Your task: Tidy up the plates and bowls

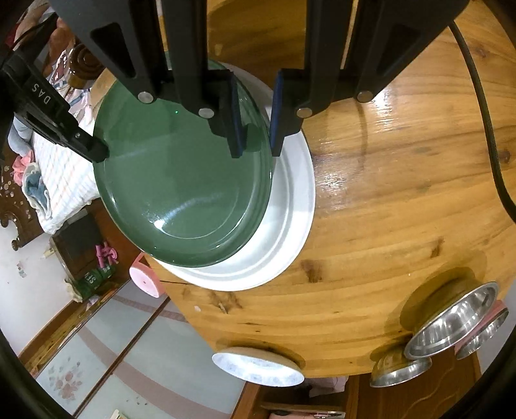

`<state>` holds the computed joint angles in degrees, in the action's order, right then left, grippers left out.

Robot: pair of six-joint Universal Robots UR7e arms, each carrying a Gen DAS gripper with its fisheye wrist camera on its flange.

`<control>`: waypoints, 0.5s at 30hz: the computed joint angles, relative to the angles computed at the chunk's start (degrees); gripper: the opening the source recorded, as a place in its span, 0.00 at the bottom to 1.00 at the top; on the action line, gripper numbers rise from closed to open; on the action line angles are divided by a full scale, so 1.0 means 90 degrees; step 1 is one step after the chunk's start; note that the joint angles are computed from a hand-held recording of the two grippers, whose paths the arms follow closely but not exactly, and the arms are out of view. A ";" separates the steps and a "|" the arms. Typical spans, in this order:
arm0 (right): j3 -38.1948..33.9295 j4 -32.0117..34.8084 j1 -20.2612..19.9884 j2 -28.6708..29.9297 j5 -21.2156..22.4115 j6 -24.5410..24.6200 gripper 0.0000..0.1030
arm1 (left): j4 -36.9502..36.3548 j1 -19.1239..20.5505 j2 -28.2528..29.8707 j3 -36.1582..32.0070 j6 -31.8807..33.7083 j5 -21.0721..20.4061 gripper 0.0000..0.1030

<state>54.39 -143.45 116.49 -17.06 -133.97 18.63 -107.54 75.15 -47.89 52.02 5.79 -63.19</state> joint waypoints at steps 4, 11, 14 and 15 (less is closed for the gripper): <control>0.0023 -0.0162 -0.0086 0.0005 0.0122 -0.0018 0.08 | -0.0099 0.0001 0.0090 -0.0029 0.0034 0.0052 0.14; -0.0347 -0.0117 -0.0173 0.0225 0.0145 -0.0111 0.08 | -0.0139 -0.0013 0.0225 -0.0201 0.0040 0.0189 0.14; -0.0488 -0.0038 -0.0204 0.0303 0.0147 -0.0159 0.08 | -0.0099 -0.0004 0.0287 -0.0306 0.0031 0.0222 0.14; -0.0513 -0.0023 -0.0208 0.0319 0.0152 -0.0173 0.08 | -0.0140 -0.0008 0.0285 -0.0278 0.0044 0.0267 0.14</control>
